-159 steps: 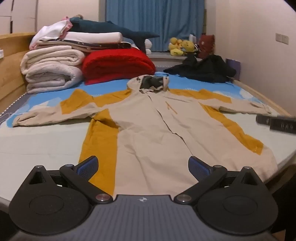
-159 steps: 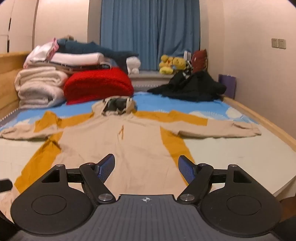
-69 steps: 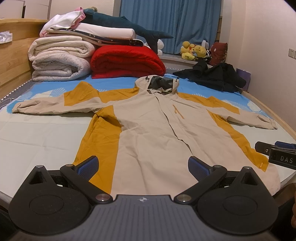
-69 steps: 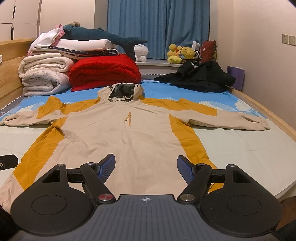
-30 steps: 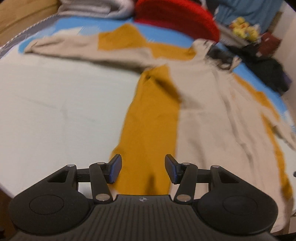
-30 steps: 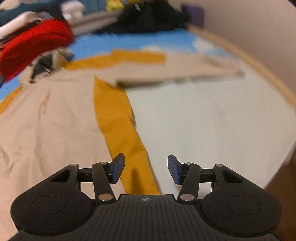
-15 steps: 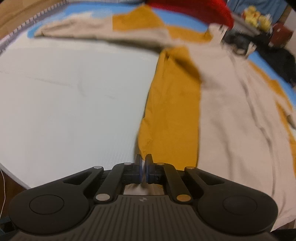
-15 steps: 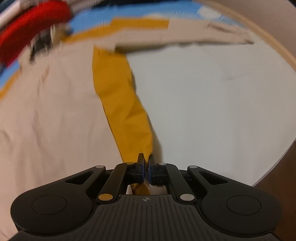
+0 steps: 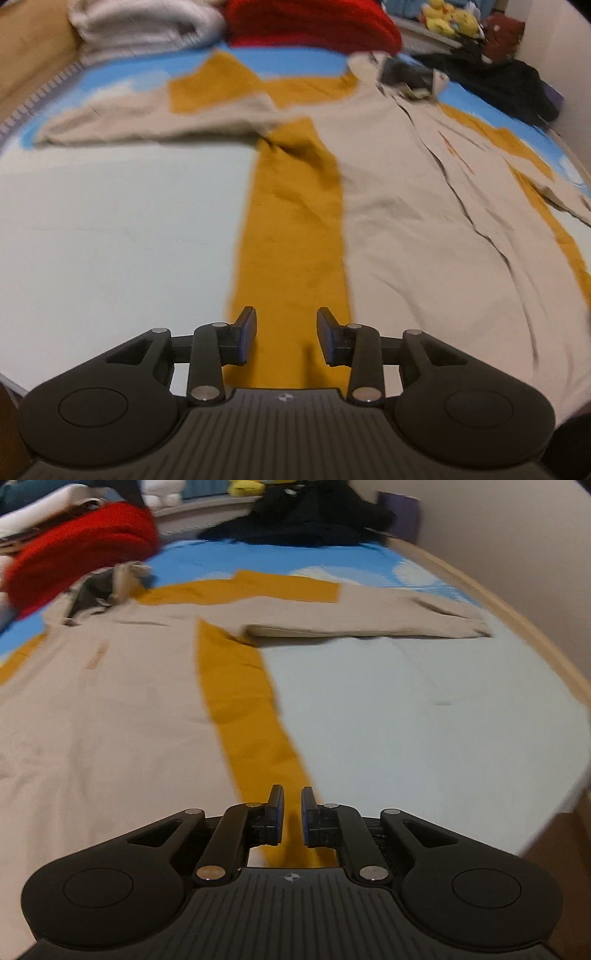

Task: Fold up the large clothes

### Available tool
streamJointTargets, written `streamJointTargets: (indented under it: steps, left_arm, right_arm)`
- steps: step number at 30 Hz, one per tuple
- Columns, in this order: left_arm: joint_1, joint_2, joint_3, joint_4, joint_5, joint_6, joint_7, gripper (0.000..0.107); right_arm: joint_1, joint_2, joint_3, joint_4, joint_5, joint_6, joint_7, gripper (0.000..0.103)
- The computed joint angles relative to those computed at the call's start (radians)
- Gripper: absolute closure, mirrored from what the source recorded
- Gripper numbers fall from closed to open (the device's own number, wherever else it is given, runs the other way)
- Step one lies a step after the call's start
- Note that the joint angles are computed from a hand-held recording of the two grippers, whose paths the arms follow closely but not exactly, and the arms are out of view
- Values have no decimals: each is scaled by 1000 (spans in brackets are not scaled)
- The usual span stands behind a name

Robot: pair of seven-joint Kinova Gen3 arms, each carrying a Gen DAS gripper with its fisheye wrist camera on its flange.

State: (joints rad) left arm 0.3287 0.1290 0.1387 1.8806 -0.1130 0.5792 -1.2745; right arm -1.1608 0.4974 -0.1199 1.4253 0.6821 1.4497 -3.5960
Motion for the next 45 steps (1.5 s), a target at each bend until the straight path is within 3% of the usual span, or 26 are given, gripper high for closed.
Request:
streamJointTargets:
  steps: [3,6,8,10,12,16,18,20,24,26,29,30,34,36,40,45]
  left_arm:
    - [-21,92,13,-66,77,119,-44,62]
    - [-49,121,72,-102,10,188,18,62]
    - [-104,93,163,-89,-58,152,70,58]
    - [-183,60,255,-70,-70,106,79,41]
    - [-245,93,348,-91,-115,125,133,36]
    - [-326,200,505,-119,-273,211,295,38]
    - [-389,164,590,-88,-346,164,377,38]
    - [-407,106,610,-53,-410,83,458,38]
    - [-278,-21,464,23,-558,-67,620,32]
    - [-186,-53,387,19,-639,-73,702,31]
    - [-47,-86,282,-24,-761,-60,820,27]
    - [-6,-109,235,-30,-802,-79,843,22]
    - [179,-85,52,-103,-947,-69,910,20]
    - [255,-35,-41,-164,-946,-68,894,21]
    - [346,65,-216,-284,-817,-124,741,21]
    - [430,162,-442,-290,-691,-282,586,22]
  right_arm:
    - [111,-20,-73,40,-65,-122,63,79]
    - [205,5,-131,42,-166,-160,159,79]
    - [179,-4,-102,17,-161,-124,163,79]
    - [117,-25,-43,18,-123,-123,137,74]
    - [128,-31,-44,4,-151,-121,158,70]
    - [237,19,-165,-44,-223,-92,199,70]
    - [195,8,-143,-66,-164,-65,180,70]
    - [102,-1,-75,-97,-83,-23,160,70]
    - [-80,-23,73,-115,80,-12,110,69]
    - [-121,-20,119,-112,148,-27,104,67]
    - [-126,-1,73,-168,229,38,143,62]
    - [-107,3,52,-167,250,39,140,60]
    - [-103,13,55,-173,282,30,118,59]
    - [-108,26,64,-184,311,25,99,58]
    - [-110,96,103,-253,367,40,153,54]
    - [-121,143,135,-322,362,78,206,54]
